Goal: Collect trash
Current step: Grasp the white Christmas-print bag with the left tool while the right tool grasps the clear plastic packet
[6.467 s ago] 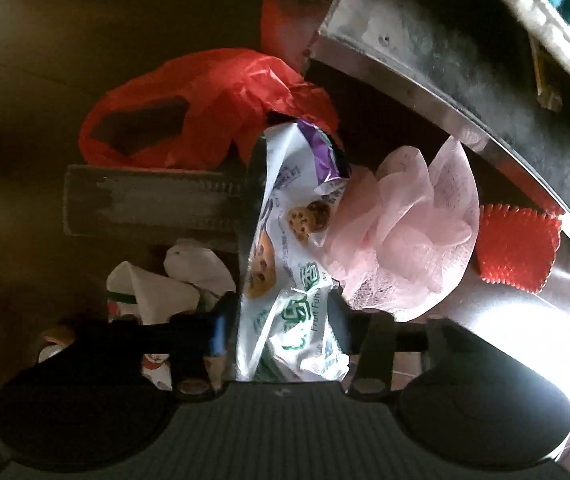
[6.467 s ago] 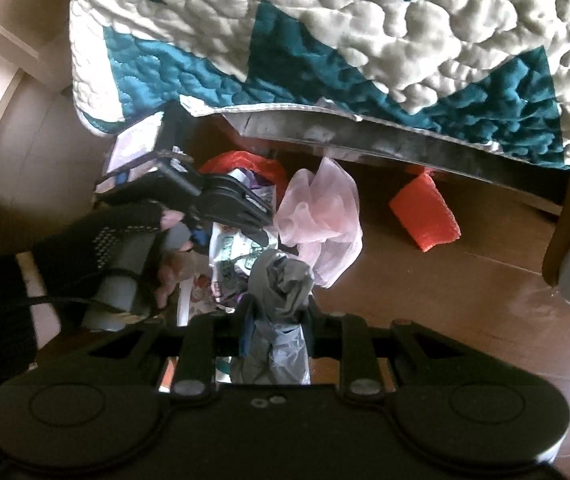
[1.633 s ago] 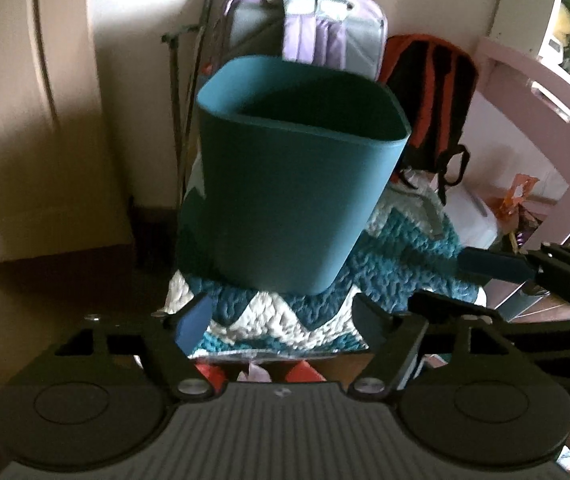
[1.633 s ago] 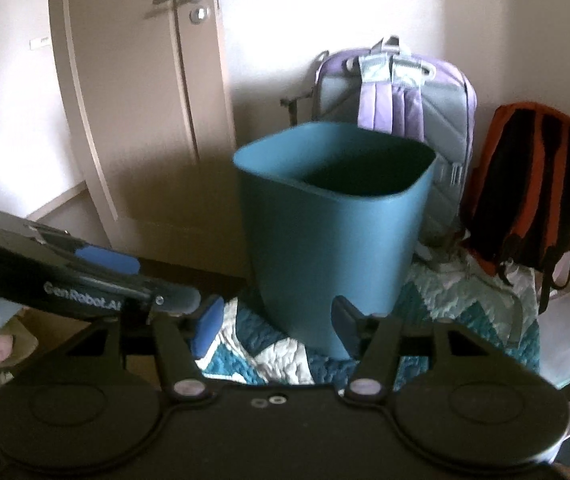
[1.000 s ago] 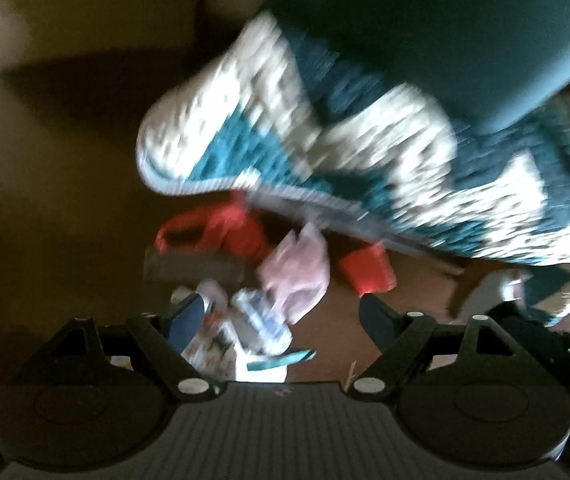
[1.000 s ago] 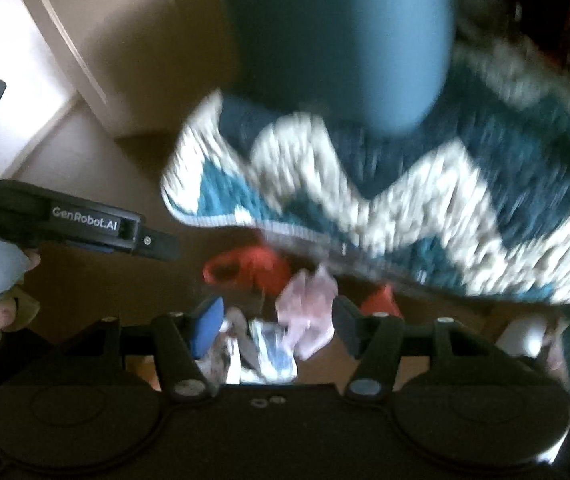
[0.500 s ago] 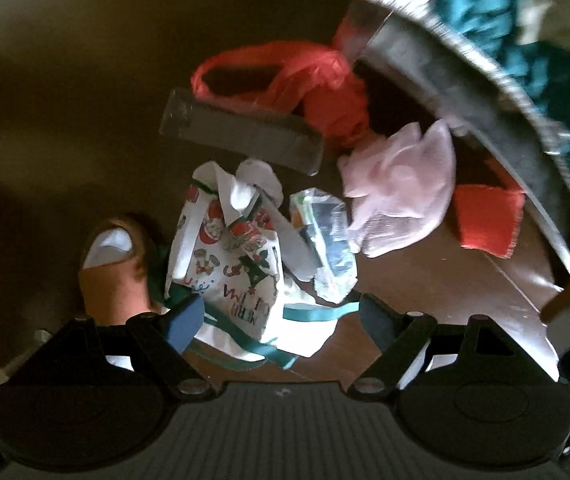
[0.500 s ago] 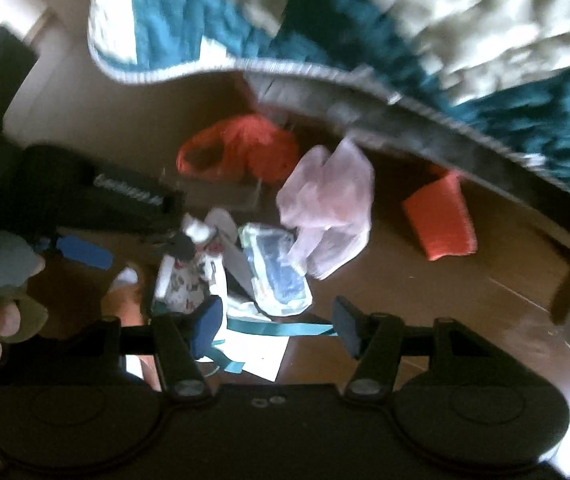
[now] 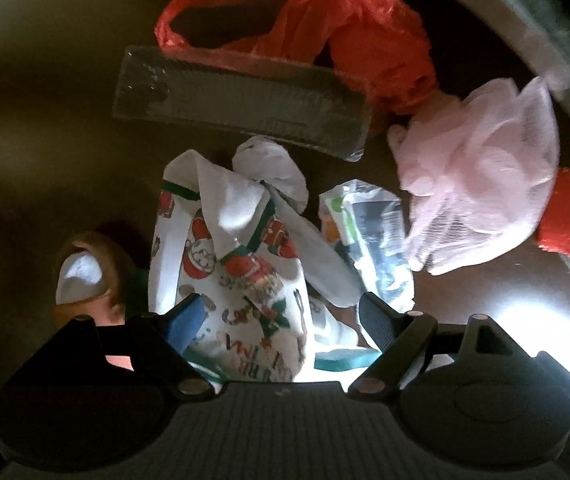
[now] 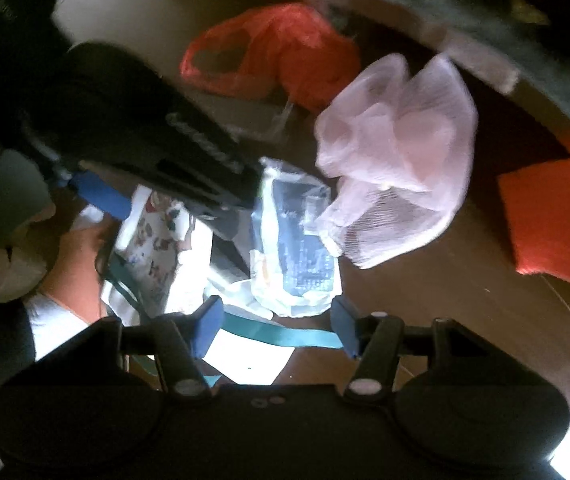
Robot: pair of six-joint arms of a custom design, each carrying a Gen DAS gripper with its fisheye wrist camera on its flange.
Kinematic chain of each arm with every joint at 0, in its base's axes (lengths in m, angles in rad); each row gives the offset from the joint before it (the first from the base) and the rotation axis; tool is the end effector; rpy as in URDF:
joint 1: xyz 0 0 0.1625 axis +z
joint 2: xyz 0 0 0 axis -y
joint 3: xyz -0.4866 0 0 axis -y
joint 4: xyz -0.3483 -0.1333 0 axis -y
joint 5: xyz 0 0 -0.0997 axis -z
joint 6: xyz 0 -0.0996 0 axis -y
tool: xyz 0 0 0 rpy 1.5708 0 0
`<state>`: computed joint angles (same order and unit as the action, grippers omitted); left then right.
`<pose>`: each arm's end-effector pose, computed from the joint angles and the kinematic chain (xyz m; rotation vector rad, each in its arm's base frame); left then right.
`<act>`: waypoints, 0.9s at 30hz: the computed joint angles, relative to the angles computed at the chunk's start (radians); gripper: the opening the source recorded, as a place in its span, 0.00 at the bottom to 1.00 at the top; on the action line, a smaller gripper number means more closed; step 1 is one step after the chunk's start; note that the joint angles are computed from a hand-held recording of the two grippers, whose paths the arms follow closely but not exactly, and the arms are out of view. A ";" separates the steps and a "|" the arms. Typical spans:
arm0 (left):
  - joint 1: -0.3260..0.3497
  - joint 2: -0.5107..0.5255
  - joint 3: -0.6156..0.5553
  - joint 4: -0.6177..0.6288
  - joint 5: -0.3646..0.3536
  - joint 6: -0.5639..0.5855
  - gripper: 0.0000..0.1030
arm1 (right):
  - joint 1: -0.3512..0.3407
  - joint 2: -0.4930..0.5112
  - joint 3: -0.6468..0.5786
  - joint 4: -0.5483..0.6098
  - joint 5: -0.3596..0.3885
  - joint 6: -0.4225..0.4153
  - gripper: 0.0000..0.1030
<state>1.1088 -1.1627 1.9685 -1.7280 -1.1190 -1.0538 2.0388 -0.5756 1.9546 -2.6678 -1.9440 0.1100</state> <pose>-0.0466 -0.4903 0.2262 -0.5166 2.3231 0.2045 0.3322 -0.4422 -0.0314 0.5514 -2.6413 -0.2218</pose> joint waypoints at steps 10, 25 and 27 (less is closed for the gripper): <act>0.058 0.033 0.014 -0.051 0.013 0.029 0.78 | -0.021 0.077 -0.004 -0.052 -0.018 -0.013 0.23; 0.034 0.015 -0.038 0.025 -0.009 -0.008 0.11 | 0.007 0.026 0.011 -0.081 -0.005 -0.013 0.08; 0.018 0.009 -0.054 0.048 -0.015 -0.017 0.09 | 0.011 0.008 0.011 -0.068 0.002 -0.010 0.07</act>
<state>1.1267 -1.1541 1.9148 -1.6800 -1.1341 -1.0708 2.0499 -0.5680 1.9656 -2.7362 -1.9424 0.1000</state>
